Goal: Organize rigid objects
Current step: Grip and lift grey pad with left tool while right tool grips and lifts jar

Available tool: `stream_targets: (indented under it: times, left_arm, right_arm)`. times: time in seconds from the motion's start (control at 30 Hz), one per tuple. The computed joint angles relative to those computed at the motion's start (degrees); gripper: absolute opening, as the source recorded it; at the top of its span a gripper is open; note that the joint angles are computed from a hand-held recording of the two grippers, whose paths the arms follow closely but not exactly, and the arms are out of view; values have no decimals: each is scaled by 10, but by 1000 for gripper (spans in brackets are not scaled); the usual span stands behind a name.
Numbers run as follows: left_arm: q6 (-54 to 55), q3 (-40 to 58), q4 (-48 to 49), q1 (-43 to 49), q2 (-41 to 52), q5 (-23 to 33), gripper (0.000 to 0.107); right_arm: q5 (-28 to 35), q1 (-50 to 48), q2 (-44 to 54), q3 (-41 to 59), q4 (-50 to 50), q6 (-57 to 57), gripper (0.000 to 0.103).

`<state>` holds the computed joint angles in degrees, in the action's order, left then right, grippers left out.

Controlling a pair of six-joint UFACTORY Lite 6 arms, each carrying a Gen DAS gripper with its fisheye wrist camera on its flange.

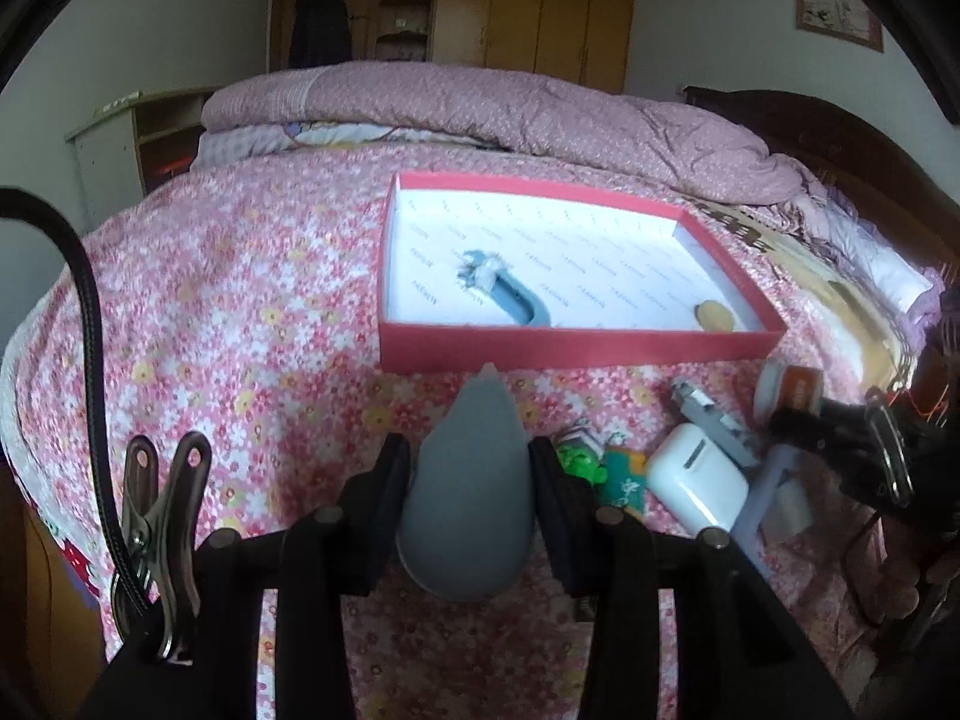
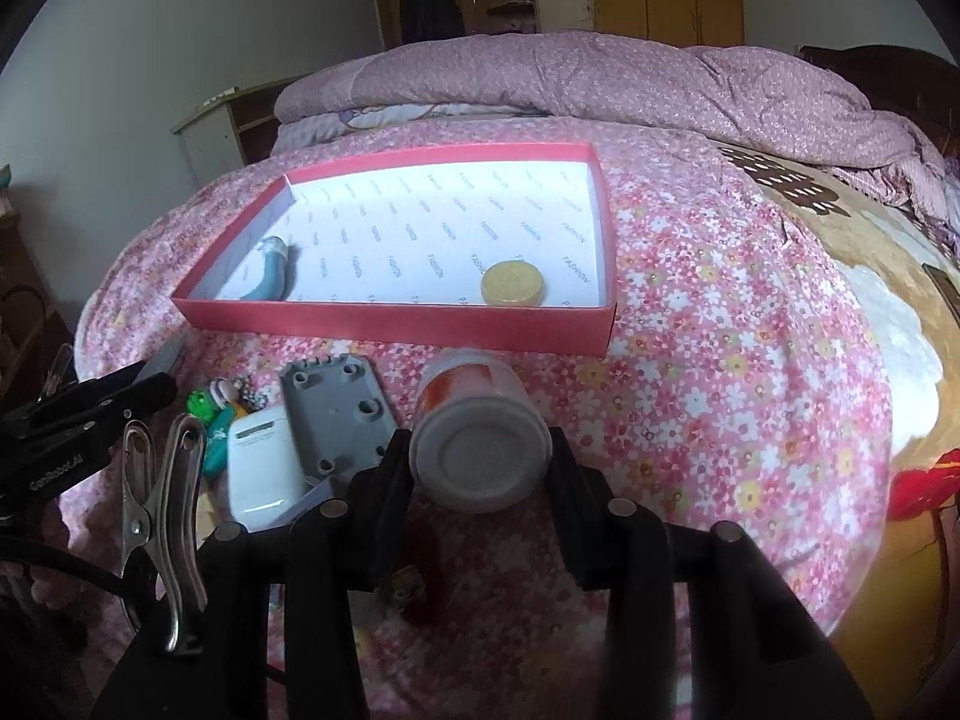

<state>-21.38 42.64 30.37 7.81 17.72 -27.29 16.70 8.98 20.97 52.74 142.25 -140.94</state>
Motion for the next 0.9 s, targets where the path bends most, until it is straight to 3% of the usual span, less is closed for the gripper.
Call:
stream_targets:
  times: [0.4, 0.63, 0.9]
  left_arm:
    - [-80, 30, 70, -2, -26, 25, 43]
    - [-60, 109, 42, -26, 1, 53, 43]
    - [-130, 221, 103, -34, 73, 87, 43]
  right_arm:
    - [17, -4, -12, -3, -91, 87, 42]
    - [18, -6, -18, 0, -116, 112, 42]
    - [10, -13, -17, 21, -173, 167, 42]
